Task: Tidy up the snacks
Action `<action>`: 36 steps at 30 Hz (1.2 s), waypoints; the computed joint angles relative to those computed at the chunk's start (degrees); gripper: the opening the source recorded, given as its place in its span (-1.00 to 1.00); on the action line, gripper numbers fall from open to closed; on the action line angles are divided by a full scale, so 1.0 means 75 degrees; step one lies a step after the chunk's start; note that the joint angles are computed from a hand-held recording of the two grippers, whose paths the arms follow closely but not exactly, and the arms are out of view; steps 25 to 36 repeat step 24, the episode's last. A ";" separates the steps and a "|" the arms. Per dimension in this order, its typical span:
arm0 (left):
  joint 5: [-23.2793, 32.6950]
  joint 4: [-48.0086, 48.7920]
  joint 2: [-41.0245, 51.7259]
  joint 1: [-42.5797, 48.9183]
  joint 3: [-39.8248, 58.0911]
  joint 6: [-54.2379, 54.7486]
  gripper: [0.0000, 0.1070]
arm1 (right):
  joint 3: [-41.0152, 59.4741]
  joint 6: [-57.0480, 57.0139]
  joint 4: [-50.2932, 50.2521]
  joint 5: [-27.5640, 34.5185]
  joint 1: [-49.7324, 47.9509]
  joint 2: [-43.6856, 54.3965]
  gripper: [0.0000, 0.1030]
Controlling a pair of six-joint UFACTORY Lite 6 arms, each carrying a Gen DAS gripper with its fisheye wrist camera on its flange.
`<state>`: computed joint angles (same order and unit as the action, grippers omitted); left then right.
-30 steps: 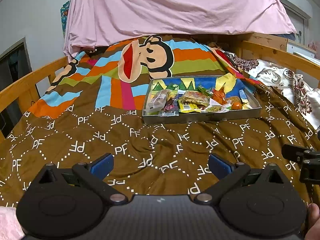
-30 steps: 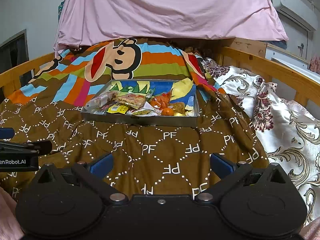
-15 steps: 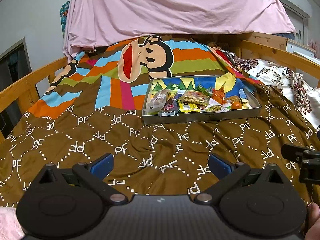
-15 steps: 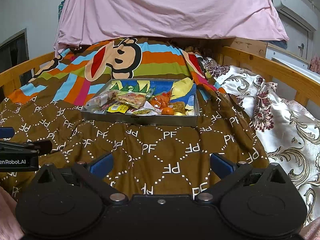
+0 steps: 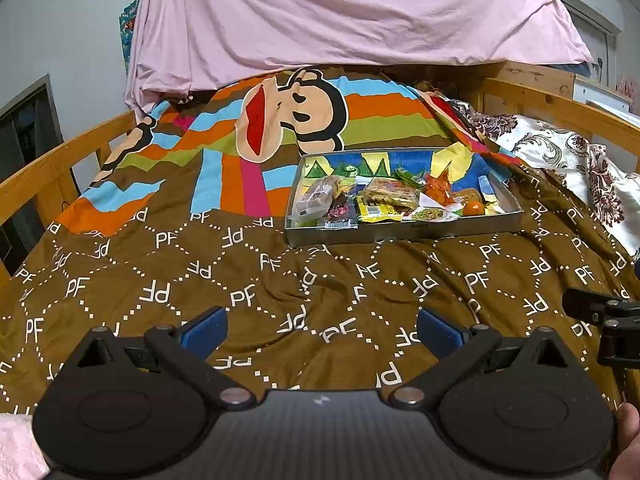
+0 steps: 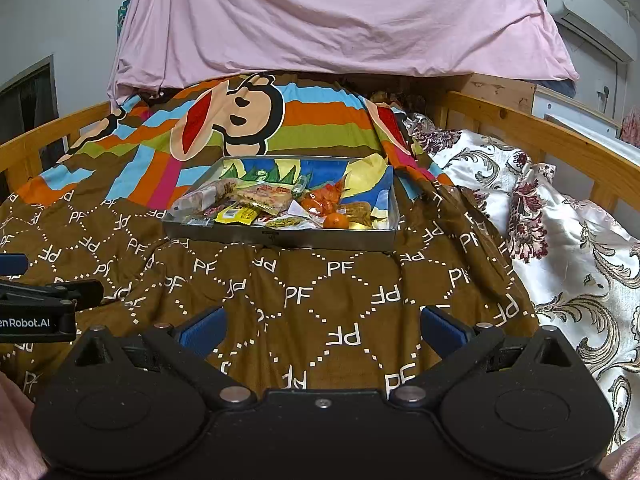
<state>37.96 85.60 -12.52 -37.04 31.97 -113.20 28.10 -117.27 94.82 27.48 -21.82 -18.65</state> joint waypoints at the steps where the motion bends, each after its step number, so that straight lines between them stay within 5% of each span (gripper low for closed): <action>1: 0.0005 -0.0007 0.0000 0.0001 0.0006 0.0009 0.92 | 0.0000 0.0000 0.0000 0.0000 0.0000 0.0000 0.99; 36: -0.0046 0.0091 -0.0043 0.0024 -0.0065 -0.0014 0.92 | 0.0018 0.0066 -0.0032 -0.0062 0.0058 -0.0002 0.99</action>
